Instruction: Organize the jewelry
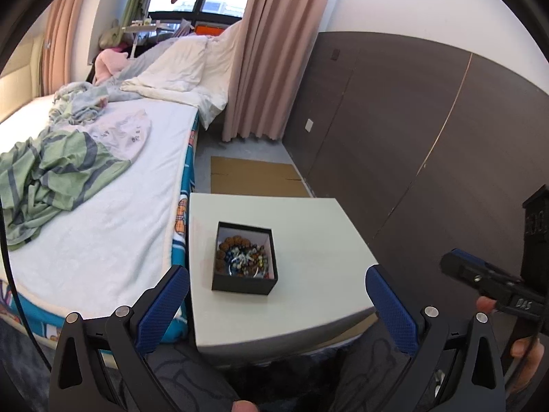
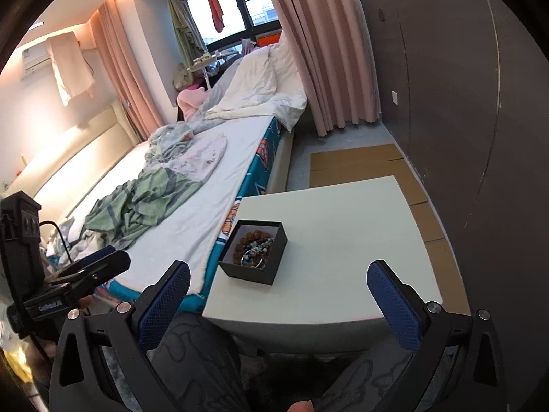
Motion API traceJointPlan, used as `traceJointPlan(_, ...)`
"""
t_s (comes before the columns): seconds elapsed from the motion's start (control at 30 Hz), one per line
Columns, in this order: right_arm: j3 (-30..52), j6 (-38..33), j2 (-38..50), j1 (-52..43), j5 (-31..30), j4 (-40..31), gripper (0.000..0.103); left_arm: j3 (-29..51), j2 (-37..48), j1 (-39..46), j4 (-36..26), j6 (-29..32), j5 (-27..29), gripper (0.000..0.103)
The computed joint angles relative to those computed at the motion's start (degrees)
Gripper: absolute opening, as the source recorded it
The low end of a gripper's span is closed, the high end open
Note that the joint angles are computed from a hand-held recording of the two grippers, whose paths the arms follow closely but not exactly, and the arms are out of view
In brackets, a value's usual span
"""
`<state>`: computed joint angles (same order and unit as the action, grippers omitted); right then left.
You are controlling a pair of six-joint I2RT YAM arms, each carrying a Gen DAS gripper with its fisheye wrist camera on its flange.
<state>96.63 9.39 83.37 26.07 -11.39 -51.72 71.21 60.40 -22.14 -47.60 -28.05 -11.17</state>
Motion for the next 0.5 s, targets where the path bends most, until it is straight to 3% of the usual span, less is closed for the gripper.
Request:
traceJointPlan(0.17, -5.2, 0.0, -5.7, 0.5, 1.5, 1.9, 0.103, -0.9, -3.1, -6.8, -2.6, -2.0, -8.6, 0.103)
traceJointPlan(0.5, -14.4, -0.5, -13.6, -0.6, 1.9, 5.5, 0.103, -1.6, -6.8, -17.0, -5.7, -3.2, -19.8, 0.102)
